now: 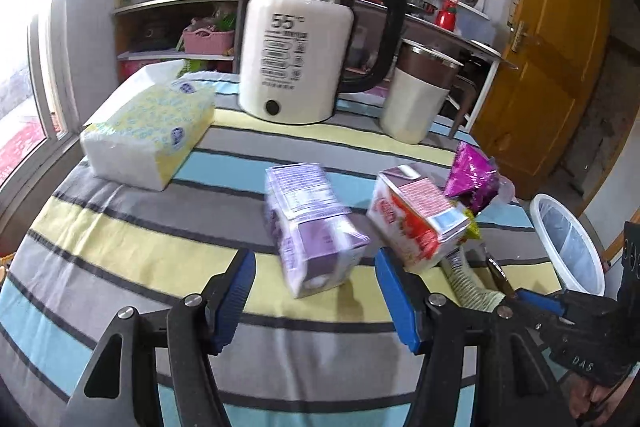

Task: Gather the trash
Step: 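Grasp the purple milk carton with the left tool while the right tool grasps the brown snack wrapper, then carry the purple carton and brown wrapper over the trash bin and open both tools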

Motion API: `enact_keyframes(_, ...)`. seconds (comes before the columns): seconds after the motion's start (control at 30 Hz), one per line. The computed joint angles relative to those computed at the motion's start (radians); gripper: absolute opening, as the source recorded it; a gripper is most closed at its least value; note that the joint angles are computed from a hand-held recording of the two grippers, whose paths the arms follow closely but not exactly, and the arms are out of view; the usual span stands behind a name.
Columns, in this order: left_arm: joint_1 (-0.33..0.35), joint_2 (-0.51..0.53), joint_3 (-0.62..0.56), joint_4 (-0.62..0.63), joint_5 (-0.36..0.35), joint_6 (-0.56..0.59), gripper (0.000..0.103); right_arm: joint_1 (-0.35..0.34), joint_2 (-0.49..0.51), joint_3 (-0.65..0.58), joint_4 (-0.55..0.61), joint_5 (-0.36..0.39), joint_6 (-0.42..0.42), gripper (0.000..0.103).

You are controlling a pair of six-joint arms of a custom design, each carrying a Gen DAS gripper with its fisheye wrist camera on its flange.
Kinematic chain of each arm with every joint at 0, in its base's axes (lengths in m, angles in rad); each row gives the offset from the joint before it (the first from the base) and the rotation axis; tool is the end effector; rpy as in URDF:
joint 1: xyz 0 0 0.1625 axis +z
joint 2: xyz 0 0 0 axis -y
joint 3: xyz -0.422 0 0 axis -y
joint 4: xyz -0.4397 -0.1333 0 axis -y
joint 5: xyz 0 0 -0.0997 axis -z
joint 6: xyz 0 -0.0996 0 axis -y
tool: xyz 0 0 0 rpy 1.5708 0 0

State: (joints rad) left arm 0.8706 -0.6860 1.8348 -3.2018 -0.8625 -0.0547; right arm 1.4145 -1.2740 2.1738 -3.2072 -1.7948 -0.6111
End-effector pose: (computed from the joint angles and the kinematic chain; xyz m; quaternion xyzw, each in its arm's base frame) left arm -0.2545 -0.6094 0.0079 0.2104 0.8900 -0.3323 0.2305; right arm 0.0264 -0.5467 0.2167 0.1698 -0.9123 0.2927 0.2306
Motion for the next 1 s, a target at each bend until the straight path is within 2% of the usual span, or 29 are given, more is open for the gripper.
enact_keyframes(0.17,-0.005,0.042,-0.049,0.032,0.035,-0.026,0.062,-0.003,-0.01,0.01,-0.011,-0.002,0.003,0.02)
enact_keyframes(0.23,-0.004,0.049,-0.058,0.036,0.043,-0.039,0.053,-0.006,-0.015,0.015,-0.013,0.001,0.003,0.019)
enact_keyframes(0.27,-0.005,0.051,-0.06,0.039,0.053,-0.043,0.045,-0.007,-0.017,0.016,-0.014,0.002,0.003,0.019)
enact_keyframes(0.4,-0.008,0.045,-0.048,0.032,0.079,-0.05,0.039,-0.012,-0.023,0.023,-0.019,0.008,0.004,0.019)
enact_keyframes(0.7,-0.035,0.014,0.022,-0.033,0.083,-0.009,0.036,-0.021,-0.06,0.059,-0.043,0.023,0.006,0.013)
enact_keyframes(1.0,-0.073,-0.014,0.088,-0.063,0.035,0.008,0.036,-0.03,-0.105,0.107,-0.079,0.032,0.009,0.009)
